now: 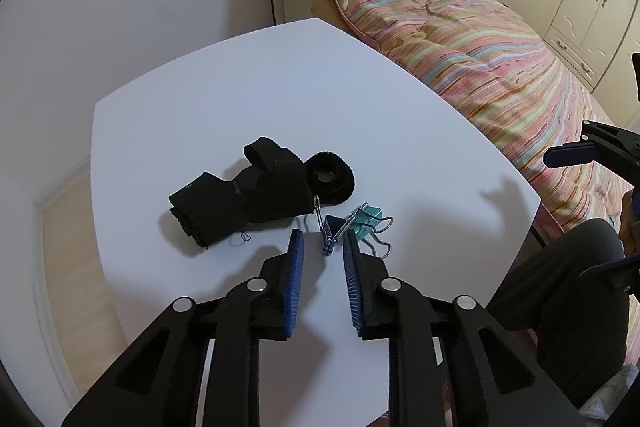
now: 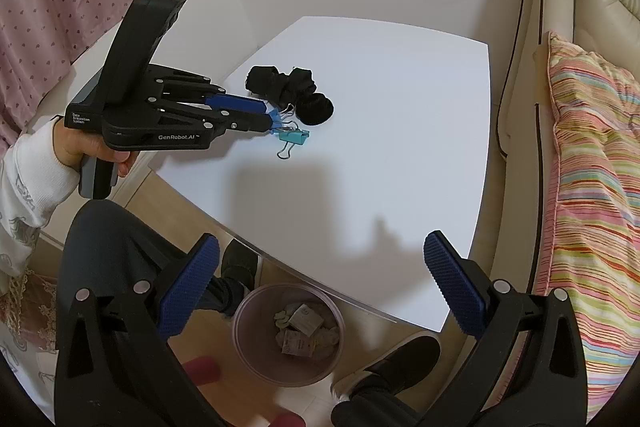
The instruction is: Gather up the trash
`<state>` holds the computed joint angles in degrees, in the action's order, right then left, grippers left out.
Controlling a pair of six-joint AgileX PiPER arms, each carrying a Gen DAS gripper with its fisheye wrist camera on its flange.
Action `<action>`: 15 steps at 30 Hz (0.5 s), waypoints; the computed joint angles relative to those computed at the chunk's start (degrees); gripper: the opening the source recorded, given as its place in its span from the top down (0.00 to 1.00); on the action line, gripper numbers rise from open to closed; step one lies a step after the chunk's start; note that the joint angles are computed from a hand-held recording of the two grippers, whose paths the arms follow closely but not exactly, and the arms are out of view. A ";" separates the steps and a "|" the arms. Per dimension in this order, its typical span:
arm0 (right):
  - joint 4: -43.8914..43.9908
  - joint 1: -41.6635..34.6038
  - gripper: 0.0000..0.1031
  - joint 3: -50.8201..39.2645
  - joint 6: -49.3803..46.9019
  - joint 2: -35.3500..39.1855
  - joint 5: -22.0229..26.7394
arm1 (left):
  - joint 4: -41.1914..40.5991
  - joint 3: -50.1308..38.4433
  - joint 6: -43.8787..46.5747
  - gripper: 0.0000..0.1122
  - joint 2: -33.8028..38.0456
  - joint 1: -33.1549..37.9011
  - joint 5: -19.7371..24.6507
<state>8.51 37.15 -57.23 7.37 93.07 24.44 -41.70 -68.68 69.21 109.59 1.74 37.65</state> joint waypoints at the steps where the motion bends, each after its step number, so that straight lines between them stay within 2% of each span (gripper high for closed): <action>1: 0.20 -0.08 0.03 -0.05 -0.24 0.04 0.01 | 0.14 -0.07 -0.06 0.91 0.07 -0.05 0.04; 2: 0.31 -0.09 0.03 -0.02 -0.33 0.04 -0.02 | 0.26 -0.15 -0.19 0.94 0.15 -0.09 0.12; 15: 0.90 0.22 0.03 -2.77 -1.72 2.12 0.29 | -2.39 2.58 1.78 0.95 -3.14 1.41 1.02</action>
<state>9.41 37.37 -60.00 5.65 95.19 24.73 -44.10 -66.11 70.99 106.45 3.15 38.67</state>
